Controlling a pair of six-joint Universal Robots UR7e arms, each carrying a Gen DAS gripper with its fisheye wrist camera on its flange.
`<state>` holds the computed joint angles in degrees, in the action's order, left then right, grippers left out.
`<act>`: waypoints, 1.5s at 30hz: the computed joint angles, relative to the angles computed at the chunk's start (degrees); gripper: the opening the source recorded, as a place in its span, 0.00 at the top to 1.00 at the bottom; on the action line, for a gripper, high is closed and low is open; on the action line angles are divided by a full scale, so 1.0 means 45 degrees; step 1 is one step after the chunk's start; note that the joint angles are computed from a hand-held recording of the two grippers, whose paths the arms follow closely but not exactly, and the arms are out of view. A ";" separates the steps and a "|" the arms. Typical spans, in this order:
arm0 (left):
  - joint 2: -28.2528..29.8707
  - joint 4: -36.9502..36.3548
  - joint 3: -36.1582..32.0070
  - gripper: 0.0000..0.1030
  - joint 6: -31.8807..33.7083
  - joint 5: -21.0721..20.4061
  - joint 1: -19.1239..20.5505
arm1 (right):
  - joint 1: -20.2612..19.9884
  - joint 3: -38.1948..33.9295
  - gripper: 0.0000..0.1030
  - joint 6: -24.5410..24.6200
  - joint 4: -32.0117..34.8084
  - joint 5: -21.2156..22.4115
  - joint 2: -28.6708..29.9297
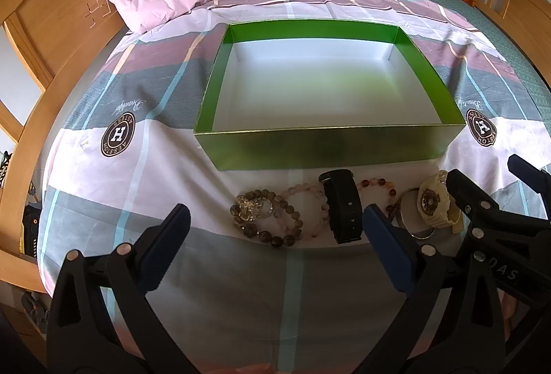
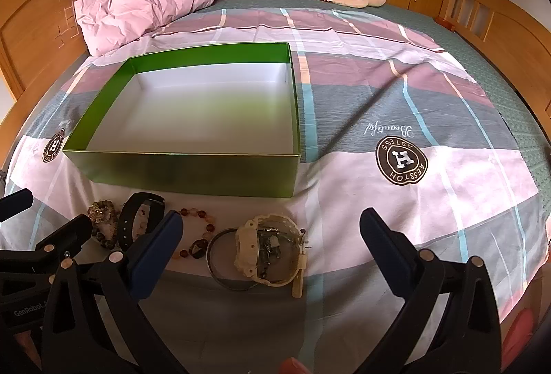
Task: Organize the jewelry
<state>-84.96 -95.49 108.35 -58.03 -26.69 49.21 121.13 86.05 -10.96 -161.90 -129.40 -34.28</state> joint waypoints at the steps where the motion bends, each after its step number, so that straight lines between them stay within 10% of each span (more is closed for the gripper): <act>1: -0.0032 0.0040 0.0036 0.02 -0.0034 -0.0004 -0.0005 | -0.0003 0.0008 0.01 -0.0011 -0.0011 -0.0009 -0.0006; 20: 0.0478 0.0302 -0.0325 0.02 0.0067 -0.0372 0.0277 | -0.0152 -0.0125 0.02 -0.0310 0.0114 0.0323 -0.0333; 25: 0.0436 -0.0024 -0.0321 0.02 0.0322 -0.0498 0.0447 | -0.0144 -0.0200 0.24 -0.0135 0.0210 -0.0075 -0.0257; 40: -0.0022 -0.0925 -0.0290 0.11 0.0205 -0.1830 0.1390 | -0.0522 -0.0867 0.34 0.0913 0.4732 0.1107 -0.0084; 45: 0.0060 -0.1255 -0.0144 0.11 0.0632 -0.1536 0.1103 | -0.0647 -0.0703 0.81 0.1068 0.5287 0.1947 -0.0179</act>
